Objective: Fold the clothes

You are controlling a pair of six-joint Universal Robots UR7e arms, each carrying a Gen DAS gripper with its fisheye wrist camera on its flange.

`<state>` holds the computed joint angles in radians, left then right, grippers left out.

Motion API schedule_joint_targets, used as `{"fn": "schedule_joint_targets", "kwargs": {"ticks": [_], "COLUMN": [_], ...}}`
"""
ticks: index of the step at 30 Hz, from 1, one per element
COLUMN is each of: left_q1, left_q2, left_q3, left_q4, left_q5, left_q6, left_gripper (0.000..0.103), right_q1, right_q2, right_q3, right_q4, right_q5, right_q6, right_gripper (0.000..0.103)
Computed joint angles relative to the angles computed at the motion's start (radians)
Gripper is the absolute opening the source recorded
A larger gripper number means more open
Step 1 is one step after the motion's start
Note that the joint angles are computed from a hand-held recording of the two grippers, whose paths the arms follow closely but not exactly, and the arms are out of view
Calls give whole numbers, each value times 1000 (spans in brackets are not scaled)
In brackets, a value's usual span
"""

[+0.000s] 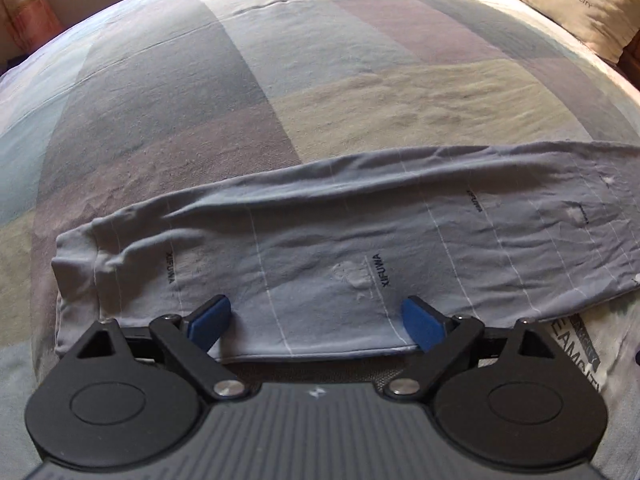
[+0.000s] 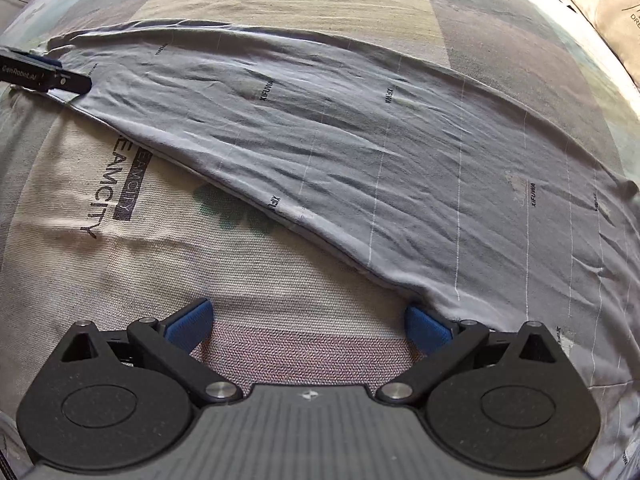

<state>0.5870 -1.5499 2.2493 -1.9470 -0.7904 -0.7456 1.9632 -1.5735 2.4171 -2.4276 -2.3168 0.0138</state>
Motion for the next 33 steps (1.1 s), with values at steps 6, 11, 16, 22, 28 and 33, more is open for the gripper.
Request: {"fn": "schedule_joint_targets", "kwargs": {"ticks": [6,11,16,22,28,33], "left_q1": [-19,-2,-3,-23,-51,-83], "left_q2": [15,124,169,146,111,120], "left_q3": [-61,-77,-62,-40,-62,-54], "left_q4": [50,-88,-150,-87,70,-18], "left_q5": [-27,22,20,8,-30,8], "left_q6": [-41,65,29,-17,-115,-26], "left_gripper": [93,93,93,95,95,95], "right_q1": [1,29,-26,-107,-115,-102], "right_q2": [-45,31,197,197,196,195], "right_q3": [-84,-113,-157,-171,-152,-150], "right_q4": [237,22,-286,-205,-261,-254], "right_q5": [103,-1,-207,-147,-144,-146], "right_q6": [55,-29,-78,104,75,86], "right_gripper": [103,103,103,103,103,103]}}
